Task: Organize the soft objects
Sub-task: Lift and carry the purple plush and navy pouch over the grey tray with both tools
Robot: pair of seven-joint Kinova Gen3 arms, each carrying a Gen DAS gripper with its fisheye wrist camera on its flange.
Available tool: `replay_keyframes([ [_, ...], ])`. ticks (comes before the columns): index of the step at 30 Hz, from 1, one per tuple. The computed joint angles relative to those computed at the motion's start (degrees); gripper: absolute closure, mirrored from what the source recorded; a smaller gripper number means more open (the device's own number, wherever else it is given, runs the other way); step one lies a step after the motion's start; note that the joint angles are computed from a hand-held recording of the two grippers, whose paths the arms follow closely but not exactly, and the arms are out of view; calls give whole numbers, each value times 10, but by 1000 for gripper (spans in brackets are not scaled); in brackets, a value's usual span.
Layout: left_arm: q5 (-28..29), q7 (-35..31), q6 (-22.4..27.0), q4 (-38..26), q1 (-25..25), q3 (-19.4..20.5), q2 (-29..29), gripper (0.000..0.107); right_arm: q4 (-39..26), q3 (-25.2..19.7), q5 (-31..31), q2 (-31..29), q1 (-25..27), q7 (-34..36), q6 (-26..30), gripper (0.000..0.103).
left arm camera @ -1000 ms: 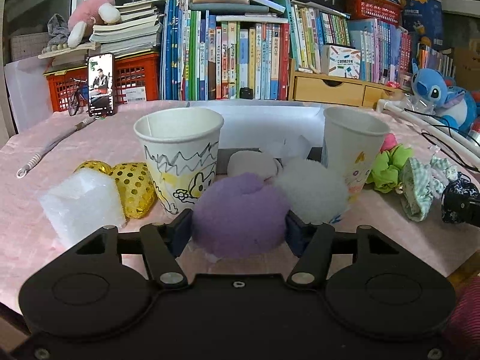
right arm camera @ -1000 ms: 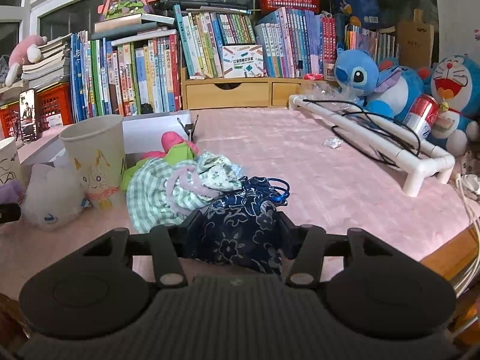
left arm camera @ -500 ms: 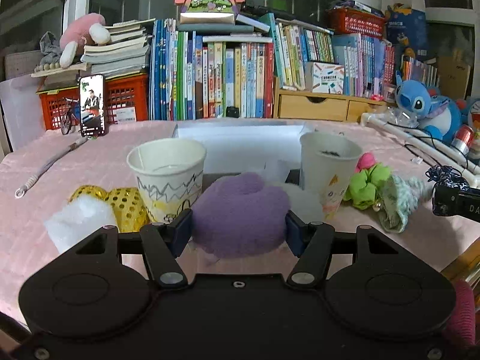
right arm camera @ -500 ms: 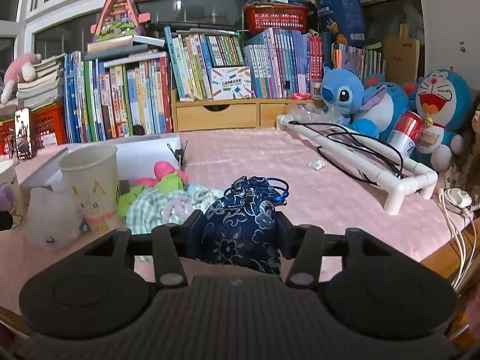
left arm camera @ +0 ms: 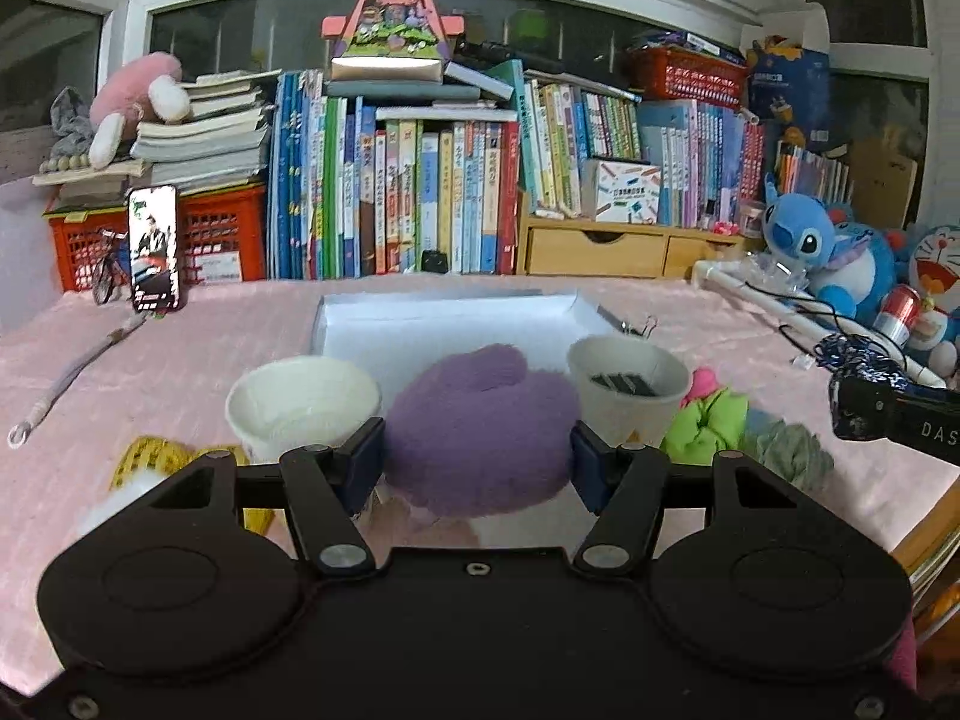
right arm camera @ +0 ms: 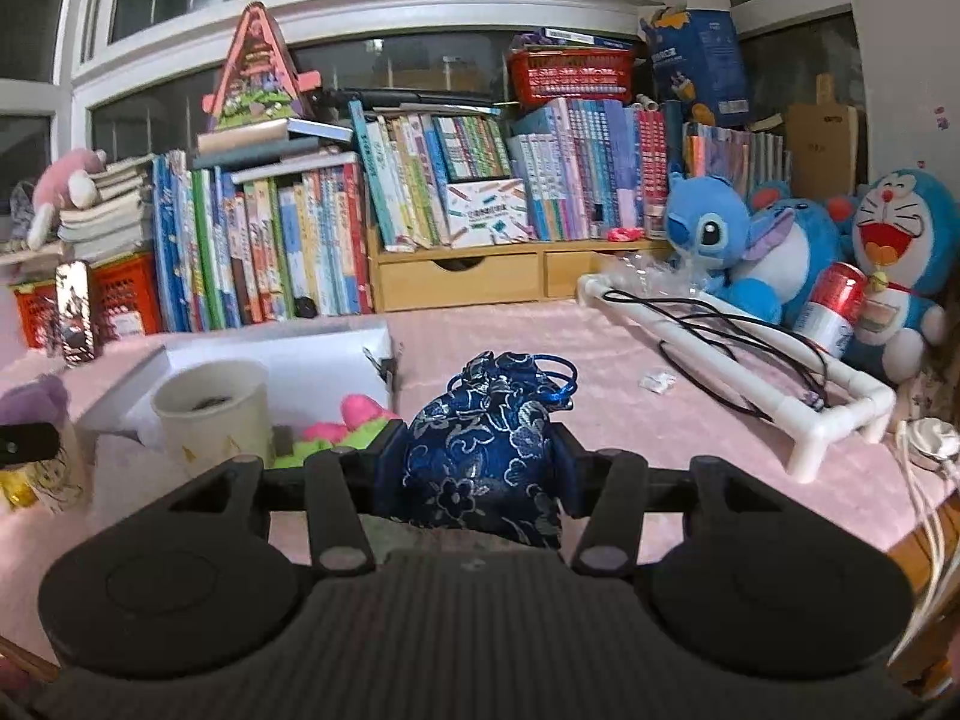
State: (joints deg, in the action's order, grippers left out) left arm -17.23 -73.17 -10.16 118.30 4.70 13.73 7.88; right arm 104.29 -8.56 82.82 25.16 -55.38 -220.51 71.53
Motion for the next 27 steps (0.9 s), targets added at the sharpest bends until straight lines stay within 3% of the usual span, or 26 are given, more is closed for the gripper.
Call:
replay_keyframes([
  [4, -60, 52, 22, -30, -57, 60, 7, 47, 4, 0, 26, -11, 10, 5, -23, 49],
  [7, -99, 83, 46, -56, -117, 129, 17, 47, 2, -3, 42, -20, 23, 14, -50, 49],
  [13, -95, 65, 99, -111, -223, 260, 51, 47, -15, -4, 60, -25, 47, 45, -97, 49],
  [18, -63, 22, 154, -173, -227, 283, 85, 47, -33, 0, 73, -29, 68, 73, -143, 49],
  [27, -2, -55, 285, -324, -186, 281, 167, 47, -89, 17, 56, -27, 115, 162, -245, 49],
])
